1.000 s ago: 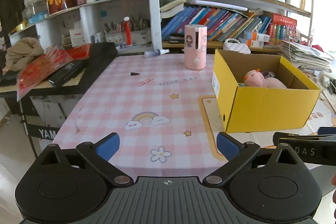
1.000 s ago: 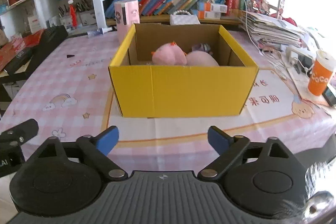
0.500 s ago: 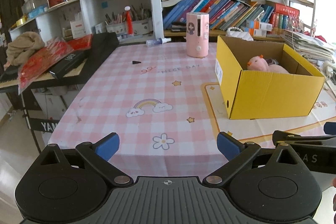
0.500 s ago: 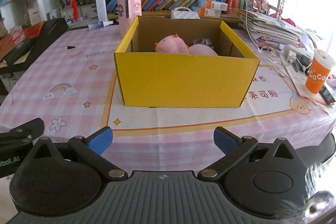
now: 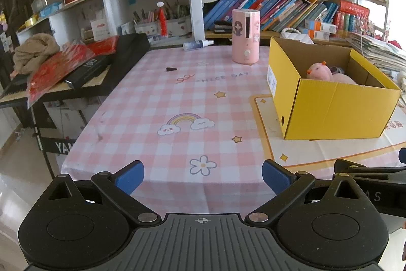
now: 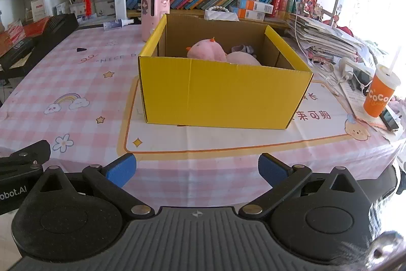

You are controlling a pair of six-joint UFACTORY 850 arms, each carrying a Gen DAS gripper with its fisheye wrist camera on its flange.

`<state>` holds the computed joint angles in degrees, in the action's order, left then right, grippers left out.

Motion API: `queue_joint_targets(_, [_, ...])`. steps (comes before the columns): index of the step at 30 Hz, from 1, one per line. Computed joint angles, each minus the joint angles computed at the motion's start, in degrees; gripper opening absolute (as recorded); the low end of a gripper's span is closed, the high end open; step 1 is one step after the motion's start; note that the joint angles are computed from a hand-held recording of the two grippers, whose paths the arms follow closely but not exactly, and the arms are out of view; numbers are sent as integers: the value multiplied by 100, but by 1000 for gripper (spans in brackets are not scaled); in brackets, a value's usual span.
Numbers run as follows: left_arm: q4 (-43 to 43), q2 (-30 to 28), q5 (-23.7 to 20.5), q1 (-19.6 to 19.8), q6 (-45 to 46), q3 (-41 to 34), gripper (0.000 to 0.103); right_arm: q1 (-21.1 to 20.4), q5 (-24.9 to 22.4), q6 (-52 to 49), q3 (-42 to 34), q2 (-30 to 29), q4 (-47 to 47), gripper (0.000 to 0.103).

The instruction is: Organize objects

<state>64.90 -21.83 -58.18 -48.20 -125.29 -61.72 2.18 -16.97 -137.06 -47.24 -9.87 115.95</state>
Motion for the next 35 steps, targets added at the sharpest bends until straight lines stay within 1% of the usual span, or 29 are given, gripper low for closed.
queue_joint_targets(4, [-110, -69, -126, -9, 193, -93, 101, -10, 0, -4, -2, -5, 1, 103])
queue_joint_targets(8, [-127, -100, -182, -29, 197, -126, 101, -18, 12, -9, -7, -18, 5, 103])
queue_joint_targets(14, [-203, -104, -166, -16, 212, -153, 101, -14, 36, -15, 5, -9, 48, 103])
queue_joint_targets(22, [-274, -98, -128, 2, 208, -160, 101, 21, 97, -262, 49, 24, 325, 103])
queue_joint_targets(35, [-292, -96, -116, 22, 227, -159, 101, 38, 84, -141, 35, 16, 219, 103])
